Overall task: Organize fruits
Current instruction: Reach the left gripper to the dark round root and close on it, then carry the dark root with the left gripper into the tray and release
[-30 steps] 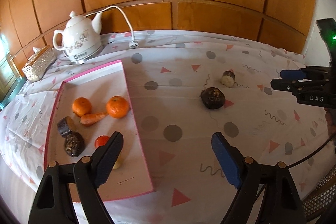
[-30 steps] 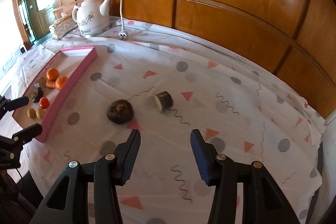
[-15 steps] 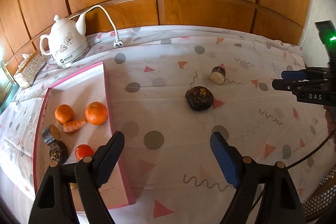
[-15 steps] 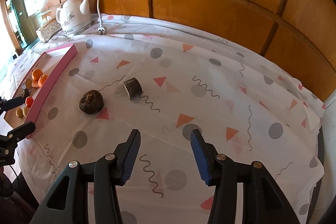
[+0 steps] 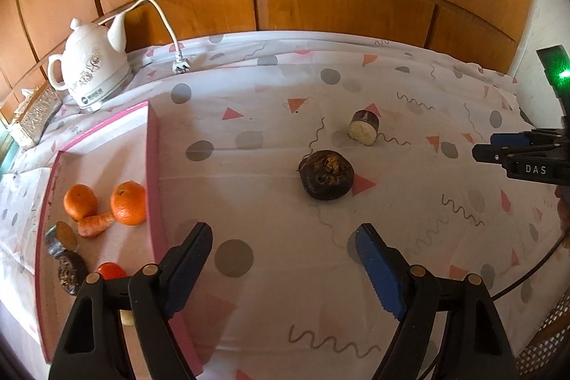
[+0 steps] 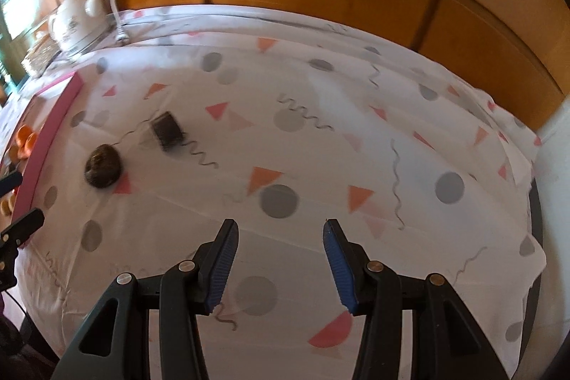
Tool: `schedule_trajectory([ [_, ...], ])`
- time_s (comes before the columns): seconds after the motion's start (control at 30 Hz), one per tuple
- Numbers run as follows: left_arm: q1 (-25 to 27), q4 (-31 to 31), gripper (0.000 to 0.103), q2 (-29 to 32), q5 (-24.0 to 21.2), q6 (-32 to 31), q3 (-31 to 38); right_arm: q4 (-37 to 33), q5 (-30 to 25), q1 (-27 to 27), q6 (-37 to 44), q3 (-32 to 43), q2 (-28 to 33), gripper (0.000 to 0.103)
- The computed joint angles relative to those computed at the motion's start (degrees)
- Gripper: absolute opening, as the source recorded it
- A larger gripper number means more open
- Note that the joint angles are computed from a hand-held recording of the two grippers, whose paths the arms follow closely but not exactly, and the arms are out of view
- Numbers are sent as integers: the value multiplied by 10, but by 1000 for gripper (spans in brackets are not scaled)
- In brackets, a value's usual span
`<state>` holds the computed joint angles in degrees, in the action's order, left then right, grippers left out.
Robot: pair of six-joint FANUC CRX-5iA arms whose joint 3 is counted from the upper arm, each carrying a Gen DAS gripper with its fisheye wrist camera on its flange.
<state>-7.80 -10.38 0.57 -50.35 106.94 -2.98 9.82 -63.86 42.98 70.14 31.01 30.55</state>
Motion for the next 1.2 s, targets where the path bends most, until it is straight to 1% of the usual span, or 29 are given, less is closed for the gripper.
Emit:
schedule_trajectory([
  [0.13, 10, 27, 77, 15, 2, -10, 7, 12, -12, -6, -31, 5, 5, 50],
  [0.23, 19, 49, 71, 28, 3, -19, 12, 17, -15, -14, -62, 6, 5, 50],
  [0.3, 25, 65, 66, 37, 4, -27, 16, 25, -7, -20, -91, -3, -1, 50],
  [0.37, 30, 79, 64, 46, 4, -31, 21, 29, 5, -28, -124, -14, -11, 50],
  [0.47, 33, 95, 63, 60, 6, -35, 30, 30, 20, -43, -174, -28, -23, 50],
  [0.67, 21, 79, 64, 93, -1, -27, 70, 45, 44, -63, -252, -51, -41, 50],
  [0.77, 16, 71, 65, 116, -16, -25, 94, 51, 54, -71, -282, -59, -46, 50],
  [1.03, 16, 81, 64, 148, -24, -26, 112, 57, 77, -82, -324, -81, -62, 50],
  [1.07, 13, 73, 63, 146, -17, -22, 110, 58, 80, -83, -330, -85, -65, 50],
  [1.17, 5, 49, 52, 144, -8, -15, 108, 73, 99, -89, -368, -108, -78, 50],
  [1.2, 6, 50, 52, 143, -3, -17, 105, 78, 104, -92, -381, -113, -81, 50],
])
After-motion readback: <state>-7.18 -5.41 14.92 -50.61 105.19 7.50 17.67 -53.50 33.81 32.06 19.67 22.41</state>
